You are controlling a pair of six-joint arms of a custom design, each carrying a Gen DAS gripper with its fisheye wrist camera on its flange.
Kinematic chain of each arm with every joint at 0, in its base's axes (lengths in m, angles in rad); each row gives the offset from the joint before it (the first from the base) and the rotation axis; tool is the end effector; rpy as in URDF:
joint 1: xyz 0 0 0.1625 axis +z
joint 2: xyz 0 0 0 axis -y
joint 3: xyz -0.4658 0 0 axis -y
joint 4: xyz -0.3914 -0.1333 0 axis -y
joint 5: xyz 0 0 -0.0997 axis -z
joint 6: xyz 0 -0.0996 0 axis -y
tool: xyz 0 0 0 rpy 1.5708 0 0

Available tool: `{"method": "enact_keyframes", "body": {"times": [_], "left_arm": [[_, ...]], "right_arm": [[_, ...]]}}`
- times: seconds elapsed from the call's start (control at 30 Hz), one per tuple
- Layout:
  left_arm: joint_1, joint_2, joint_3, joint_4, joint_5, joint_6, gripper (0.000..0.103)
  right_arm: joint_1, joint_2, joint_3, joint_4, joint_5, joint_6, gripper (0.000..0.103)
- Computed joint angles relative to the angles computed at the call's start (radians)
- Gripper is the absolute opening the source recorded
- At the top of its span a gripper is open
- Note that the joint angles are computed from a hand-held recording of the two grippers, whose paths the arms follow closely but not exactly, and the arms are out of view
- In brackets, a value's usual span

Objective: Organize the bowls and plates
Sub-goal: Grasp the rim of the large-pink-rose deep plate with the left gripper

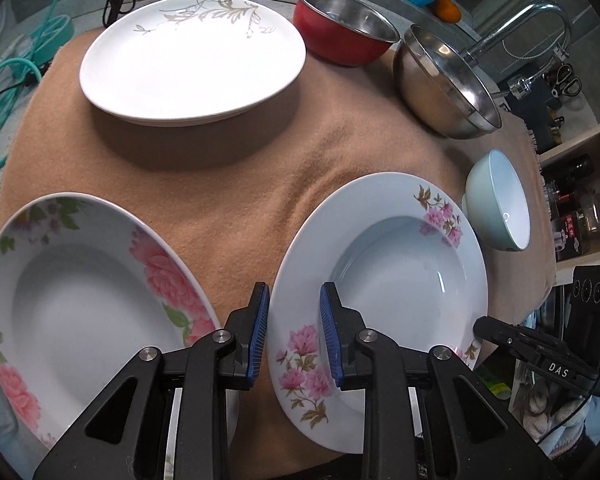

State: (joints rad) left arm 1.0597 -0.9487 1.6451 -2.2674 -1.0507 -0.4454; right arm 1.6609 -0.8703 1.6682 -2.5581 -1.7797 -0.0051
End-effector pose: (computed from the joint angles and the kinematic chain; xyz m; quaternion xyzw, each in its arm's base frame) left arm -0.1690 -0.6750 0.2036 0.0317 0.9659 -0.1184 0.2282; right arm 0.1743 -0.6769 0.1615 0.0373 -0.9894 0.0984 0.0997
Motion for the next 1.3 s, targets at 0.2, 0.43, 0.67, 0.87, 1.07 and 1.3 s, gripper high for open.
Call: {"method": "enact_keyframes", "body": {"times": [0.2,0.43,0.67,0.87,1.07,1.3], "left_arm": [[-0.001,-0.002,0.007,-0.009,0.001,0.0,0.024],[-0.009,-0.008,0.022,-0.026,0.019,-0.005,0.024],[-0.033,-0.03,0.046,-0.071,0.061,0.008,0.024],[-0.059,-0.072,0.088,-0.138,0.114,0.017,0.024],[-0.065,-0.144,0.155,-0.183,0.166,-0.057,0.024],[-0.065,-0.247,0.258,-0.217,0.243,-0.193,0.024]], "right_arm": [[0.0,-0.003,0.005,0.009,-0.002,-0.011,0.014],[0.006,-0.007,0.005,0.014,-0.028,-0.029,0.015],[0.035,-0.022,0.018,-0.049,-0.089,-0.072,0.015],[0.053,-0.033,0.024,-0.093,-0.099,-0.099,0.015],[0.078,-0.005,-0.013,-0.084,-0.051,-0.143,0.015],[0.115,0.068,-0.099,-0.011,0.006,-0.204,0.015]]}}
